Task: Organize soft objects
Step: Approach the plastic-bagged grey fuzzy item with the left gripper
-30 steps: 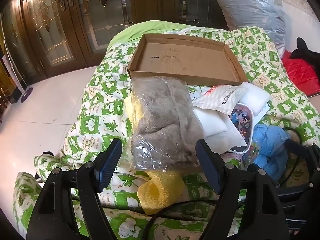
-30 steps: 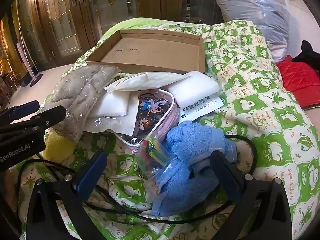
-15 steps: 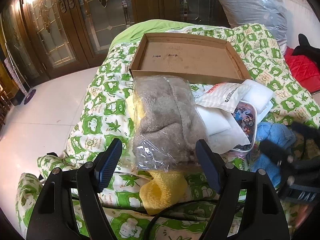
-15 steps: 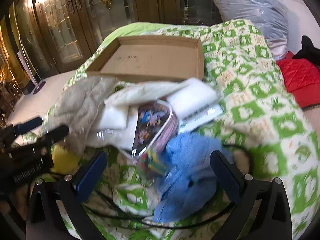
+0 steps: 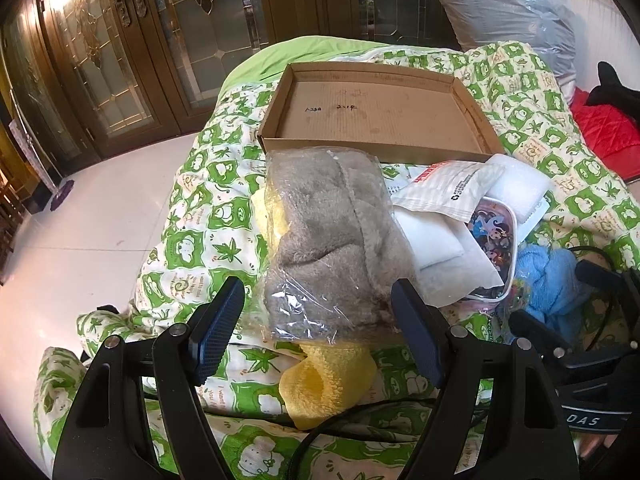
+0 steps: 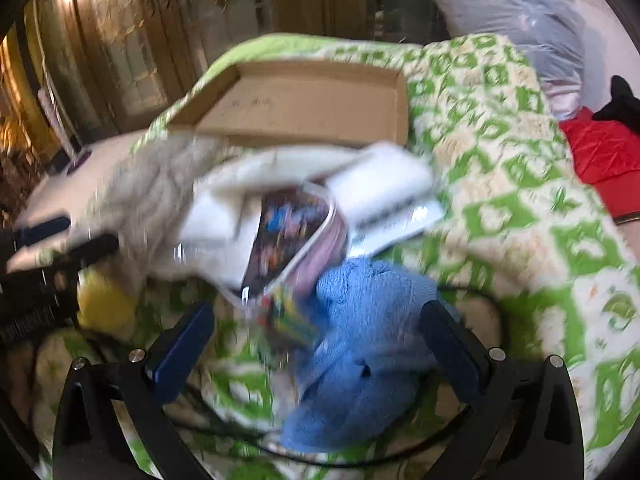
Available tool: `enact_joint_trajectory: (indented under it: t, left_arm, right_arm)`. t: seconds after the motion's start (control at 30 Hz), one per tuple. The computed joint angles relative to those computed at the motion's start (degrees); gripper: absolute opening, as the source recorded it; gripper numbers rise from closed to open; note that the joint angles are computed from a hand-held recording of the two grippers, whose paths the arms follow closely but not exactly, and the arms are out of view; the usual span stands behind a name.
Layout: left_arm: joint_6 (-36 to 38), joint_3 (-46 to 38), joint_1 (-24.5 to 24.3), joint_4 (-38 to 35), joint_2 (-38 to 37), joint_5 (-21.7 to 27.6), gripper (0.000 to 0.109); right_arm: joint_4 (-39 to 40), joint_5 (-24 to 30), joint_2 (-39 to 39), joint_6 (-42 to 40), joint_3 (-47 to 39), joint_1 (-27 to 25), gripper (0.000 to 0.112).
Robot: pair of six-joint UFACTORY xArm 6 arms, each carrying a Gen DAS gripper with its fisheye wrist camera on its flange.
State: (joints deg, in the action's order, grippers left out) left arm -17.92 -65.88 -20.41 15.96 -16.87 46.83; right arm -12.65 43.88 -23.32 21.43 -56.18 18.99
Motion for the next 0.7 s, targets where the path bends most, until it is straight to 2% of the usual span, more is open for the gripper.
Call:
enact_joint_trajectory:
  t: [0.1,0.7]
  left_arm:
    - [-0.2,0.0,-0.1,-0.1,-0.1,0.0,0.077]
    - [-0.1,0.1,-0.1,-0.1,-0.2,0.0,0.077]
  right_arm:
    - [0.3,-1.5,-0.4,0.4,0.1,-0.3,0.103]
    - [0.3,-1.1,0.3,0.1,-0.5,0.1,0.103]
